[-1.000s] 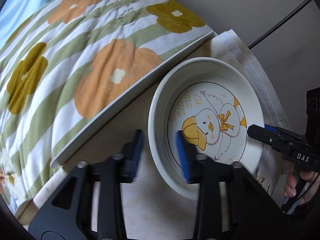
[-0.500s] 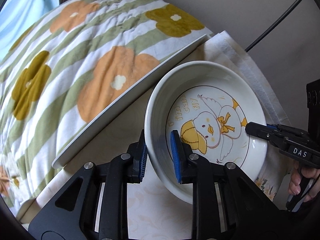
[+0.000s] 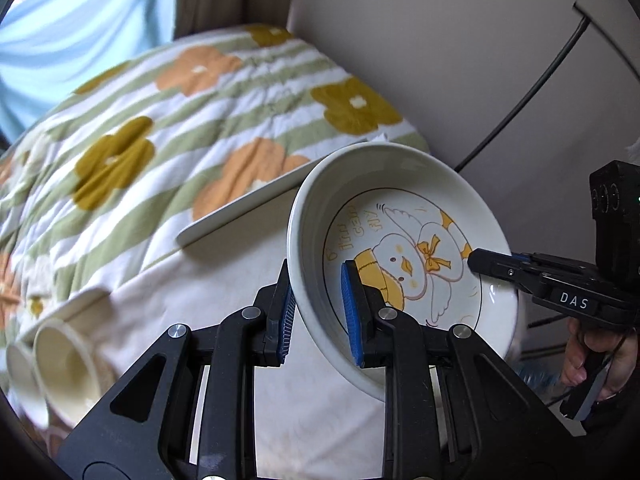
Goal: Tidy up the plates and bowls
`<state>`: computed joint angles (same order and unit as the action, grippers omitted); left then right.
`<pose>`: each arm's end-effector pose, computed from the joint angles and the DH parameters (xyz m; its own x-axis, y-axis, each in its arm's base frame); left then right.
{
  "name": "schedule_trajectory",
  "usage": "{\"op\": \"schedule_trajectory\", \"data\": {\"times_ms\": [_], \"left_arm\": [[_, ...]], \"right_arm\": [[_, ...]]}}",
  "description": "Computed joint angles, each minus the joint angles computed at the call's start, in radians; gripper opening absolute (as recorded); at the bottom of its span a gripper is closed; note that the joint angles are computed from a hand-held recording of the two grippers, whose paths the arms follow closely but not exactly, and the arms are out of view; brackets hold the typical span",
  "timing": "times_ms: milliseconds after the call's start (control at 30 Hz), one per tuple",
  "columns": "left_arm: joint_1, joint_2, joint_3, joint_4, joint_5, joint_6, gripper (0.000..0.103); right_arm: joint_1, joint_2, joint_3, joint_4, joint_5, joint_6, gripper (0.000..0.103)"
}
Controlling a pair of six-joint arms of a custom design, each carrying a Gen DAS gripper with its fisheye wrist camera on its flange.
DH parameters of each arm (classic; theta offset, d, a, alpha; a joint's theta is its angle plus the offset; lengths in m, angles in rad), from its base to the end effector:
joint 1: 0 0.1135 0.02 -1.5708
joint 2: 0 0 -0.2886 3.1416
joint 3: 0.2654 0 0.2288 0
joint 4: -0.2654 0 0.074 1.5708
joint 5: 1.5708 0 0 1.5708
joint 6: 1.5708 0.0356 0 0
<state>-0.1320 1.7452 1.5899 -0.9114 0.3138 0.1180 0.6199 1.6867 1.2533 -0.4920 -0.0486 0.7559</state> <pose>0.3451 -0.0569 0.3284 -0.8298 0.2231 -0.5115 0.3733 0.9033 -0.2115 0.2797 0.2018 0.2744 -0.8875 0.2083 -0.4111 0.0065 0.8976 0.4408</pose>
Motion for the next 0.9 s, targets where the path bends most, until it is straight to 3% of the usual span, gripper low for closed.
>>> {"op": "schedule_trajectory", "data": {"times_ms": [367, 567, 767, 900], "left_arm": [[0.209, -0.475, -0.301, -0.144, 0.048, 0.031, 0.019], [0.429, -0.673, -0.458, -0.232, 0.091, 0.107, 0.019], [0.816, -0.743, -0.583, -0.340, 0.184, 0.370, 0.019], [1.111, -0.720, -0.673, -0.374, 0.236, 0.612, 0.020]], "right_arm": [[0.257, -0.114, 0.038, -0.120, 0.093, 0.050, 0.014], [0.363, -0.097, 0.012, -0.077, 0.081, 0.050, 0.015], [0.434, -0.001, 0.016, 0.012, 0.038, 0.026, 0.015], [0.474, 0.081, 0.040, 0.065, 0.014, 0.011, 0.015]]}}
